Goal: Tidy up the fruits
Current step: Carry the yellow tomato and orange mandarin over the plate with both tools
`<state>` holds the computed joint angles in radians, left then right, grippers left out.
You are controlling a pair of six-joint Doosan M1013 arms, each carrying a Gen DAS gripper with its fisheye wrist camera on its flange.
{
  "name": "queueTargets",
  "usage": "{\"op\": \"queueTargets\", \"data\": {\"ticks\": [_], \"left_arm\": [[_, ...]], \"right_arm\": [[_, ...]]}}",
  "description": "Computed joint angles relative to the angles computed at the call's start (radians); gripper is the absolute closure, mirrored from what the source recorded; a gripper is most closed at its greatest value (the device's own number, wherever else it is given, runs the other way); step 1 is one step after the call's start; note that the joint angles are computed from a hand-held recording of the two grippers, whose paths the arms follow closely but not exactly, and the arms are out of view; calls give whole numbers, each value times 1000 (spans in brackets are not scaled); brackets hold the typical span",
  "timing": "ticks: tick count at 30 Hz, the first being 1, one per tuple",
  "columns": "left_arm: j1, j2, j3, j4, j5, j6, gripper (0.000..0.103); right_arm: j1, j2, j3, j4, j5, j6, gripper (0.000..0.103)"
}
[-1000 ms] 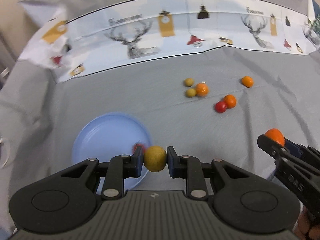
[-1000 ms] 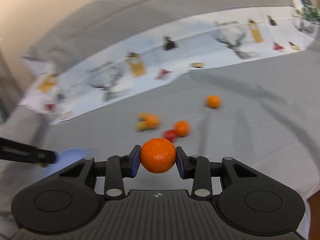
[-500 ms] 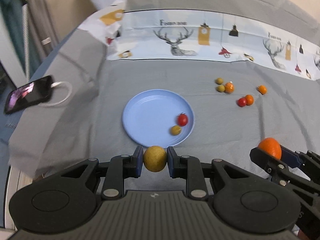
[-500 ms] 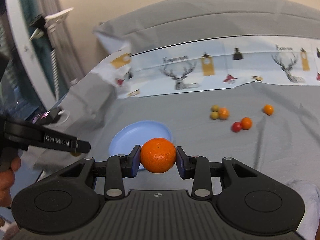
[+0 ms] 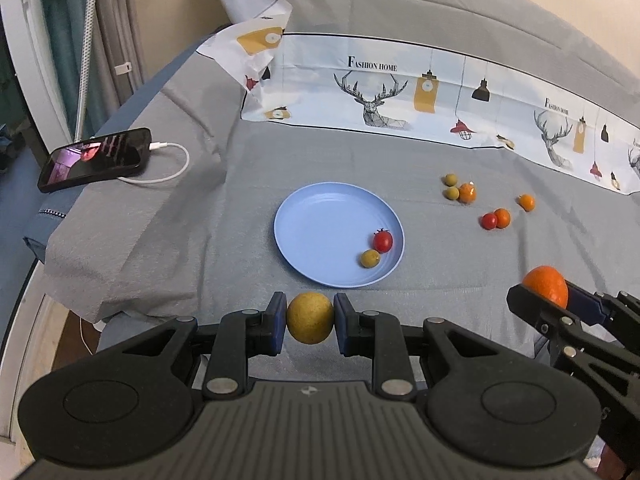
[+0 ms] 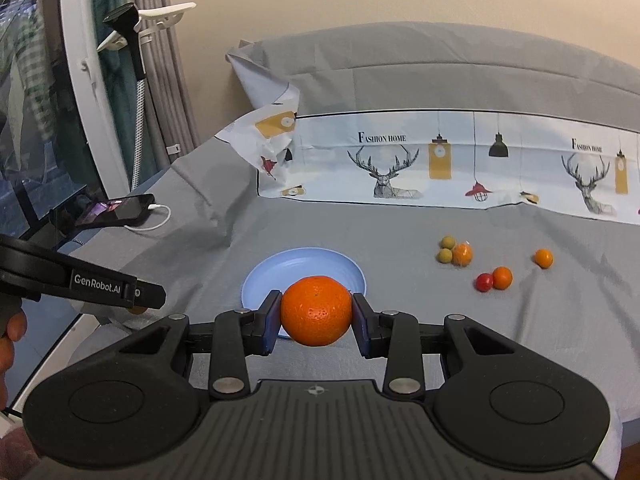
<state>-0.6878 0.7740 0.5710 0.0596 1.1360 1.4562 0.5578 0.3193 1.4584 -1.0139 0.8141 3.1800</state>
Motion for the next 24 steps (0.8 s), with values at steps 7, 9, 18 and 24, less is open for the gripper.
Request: {"op": "queueTargets", "data": {"ticks": [7, 9, 18, 24], "left_arm": [[2, 24, -38, -11, 31, 4, 75], [3, 32, -50, -12, 42, 3, 75], [8, 82, -129, -19, 105, -3, 75], [12, 141, -234, -20, 173, -14, 75]], "right_arm": [[-6, 5, -5, 31, -4, -23, 65], [-11, 6, -6, 45, -9, -33, 65], [-22, 22, -23, 86, -17, -84, 65], [-36, 34, -35, 127, -26, -128, 65]]}}
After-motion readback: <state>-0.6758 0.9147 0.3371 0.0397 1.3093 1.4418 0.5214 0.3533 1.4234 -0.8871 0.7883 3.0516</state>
